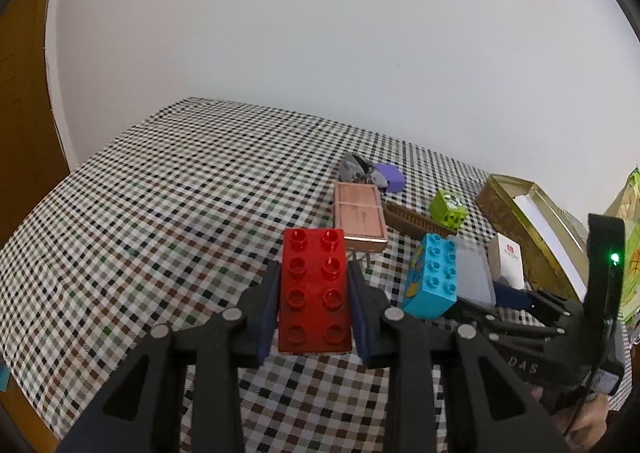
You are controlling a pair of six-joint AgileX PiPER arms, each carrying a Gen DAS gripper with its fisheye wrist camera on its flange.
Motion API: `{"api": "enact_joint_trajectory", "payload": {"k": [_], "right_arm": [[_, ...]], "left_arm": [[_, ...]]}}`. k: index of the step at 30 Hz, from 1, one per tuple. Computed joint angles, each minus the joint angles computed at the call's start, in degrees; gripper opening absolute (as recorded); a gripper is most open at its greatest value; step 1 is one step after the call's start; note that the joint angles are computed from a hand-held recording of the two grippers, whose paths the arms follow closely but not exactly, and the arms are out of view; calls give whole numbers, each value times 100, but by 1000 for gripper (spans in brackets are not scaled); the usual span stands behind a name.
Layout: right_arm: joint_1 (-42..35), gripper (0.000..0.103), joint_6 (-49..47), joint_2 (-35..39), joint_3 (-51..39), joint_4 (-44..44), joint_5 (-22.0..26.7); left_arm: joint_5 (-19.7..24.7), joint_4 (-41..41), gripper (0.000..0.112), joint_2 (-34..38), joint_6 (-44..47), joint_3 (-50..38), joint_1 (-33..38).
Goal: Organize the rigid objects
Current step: 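Grasp the clear plastic box with the right gripper while the left lifts the red brick, then carry both held items into the gold tin tray and open both grippers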
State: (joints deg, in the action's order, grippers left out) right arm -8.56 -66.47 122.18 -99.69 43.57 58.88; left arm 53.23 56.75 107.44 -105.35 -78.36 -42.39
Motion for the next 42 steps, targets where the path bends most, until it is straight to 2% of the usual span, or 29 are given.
{"api": "enact_joint_trajectory", "payload": {"k": [3, 7, 10, 14, 15, 16, 18, 20, 22, 25, 28, 31, 37, 39, 42], "right_arm": [[20, 70, 405, 133, -288, 5, 185], [178, 75, 995, 263, -511, 28, 130], [318, 78, 1156, 190, -345, 33, -148], [649, 78, 822, -153, 233, -346, -934], [650, 78, 721, -184, 274, -354, -917], [625, 72, 654, -204, 292, -353, -885], [603, 56, 594, -346, 506, -485, -1172], [465, 56, 495, -327, 461, -376, -1015], [264, 56, 420, -275, 338, -62, -629], [-206, 56, -199, -294, 239, 898, 230], [-690, 56, -931, -386, 363, 1667, 531], [-1115, 56, -1223, -385, 330, 2303, 739], [-1902, 56, -1354, -30, -255, 3112, 854], [-2152, 56, -1274, 222, -685, 3115, 738], [-2387, 56, -901, 664, -1479, 2739, 461]], "left_arm": [[57, 34, 31, -25, -35, 18, -39], [60, 11, 31, 18, 32, -29, -32], [13, -10, 31, 18, 61, -9, -10], [-25, -5, 31, -22, 29, 84, 34], [-23, -12, 31, -32, 9, 107, 45], [-52, -7, 31, -48, 14, 137, 65], [-58, 12, 31, -74, -8, 184, 64], [-32, -4, 31, -56, -3, 162, 50], [-30, -16, 31, -23, 14, 117, 45], [-49, 37, 31, 81, 12, -24, 15], [3, 30, 31, 221, 170, -253, -9], [-18, 5, 31, 406, 402, -576, -29], [-140, 17, 31, 958, 1036, -1562, -166], [-218, -80, 31, 1218, 1354, -2027, -196], [-233, -395, 31, 1932, 2161, -3319, -243]]}}
